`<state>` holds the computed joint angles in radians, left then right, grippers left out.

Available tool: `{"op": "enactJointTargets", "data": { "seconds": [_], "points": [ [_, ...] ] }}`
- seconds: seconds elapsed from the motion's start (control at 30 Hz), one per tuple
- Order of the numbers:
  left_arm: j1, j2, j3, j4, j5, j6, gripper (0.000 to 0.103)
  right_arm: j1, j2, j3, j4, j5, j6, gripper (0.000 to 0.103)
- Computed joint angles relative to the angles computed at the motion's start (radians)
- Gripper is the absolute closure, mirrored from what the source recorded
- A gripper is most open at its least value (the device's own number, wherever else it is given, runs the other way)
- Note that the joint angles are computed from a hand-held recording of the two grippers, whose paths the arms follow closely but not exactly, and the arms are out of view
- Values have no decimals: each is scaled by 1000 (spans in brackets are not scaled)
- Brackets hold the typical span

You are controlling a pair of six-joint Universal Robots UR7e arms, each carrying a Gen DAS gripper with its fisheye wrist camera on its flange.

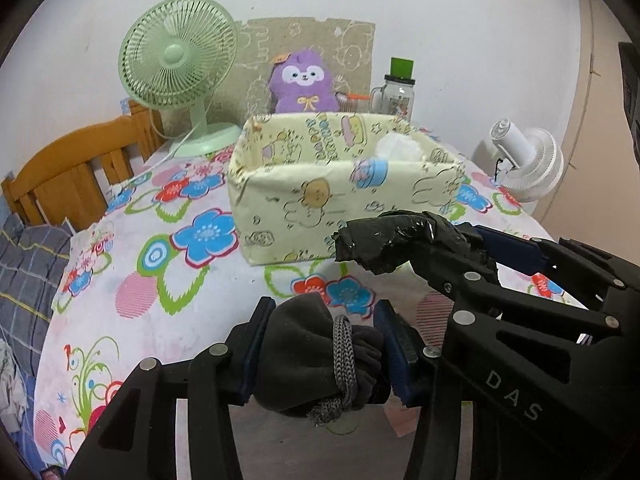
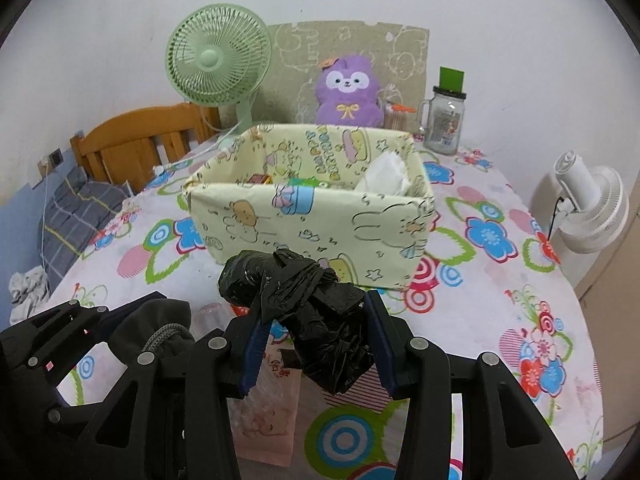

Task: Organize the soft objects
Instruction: 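Lift and carry the black bundle with the right tool while the left tool carries the grey pouch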

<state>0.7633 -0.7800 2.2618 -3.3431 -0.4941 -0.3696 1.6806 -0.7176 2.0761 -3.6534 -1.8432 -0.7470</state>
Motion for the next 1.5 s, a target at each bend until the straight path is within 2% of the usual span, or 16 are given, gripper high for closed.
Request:
{"op": "enactJointTargets", "data": {
  "seconds": [0.8, 1.5],
  "points": [
    [-93, -17, -18, 0, 58, 48, 51, 26, -116, 66, -32, 21, 19, 54],
    [-94, -31, -98, 18, 55, 137, 51, 59, -161, 21, 28, 12, 42, 54]
  ]
}}
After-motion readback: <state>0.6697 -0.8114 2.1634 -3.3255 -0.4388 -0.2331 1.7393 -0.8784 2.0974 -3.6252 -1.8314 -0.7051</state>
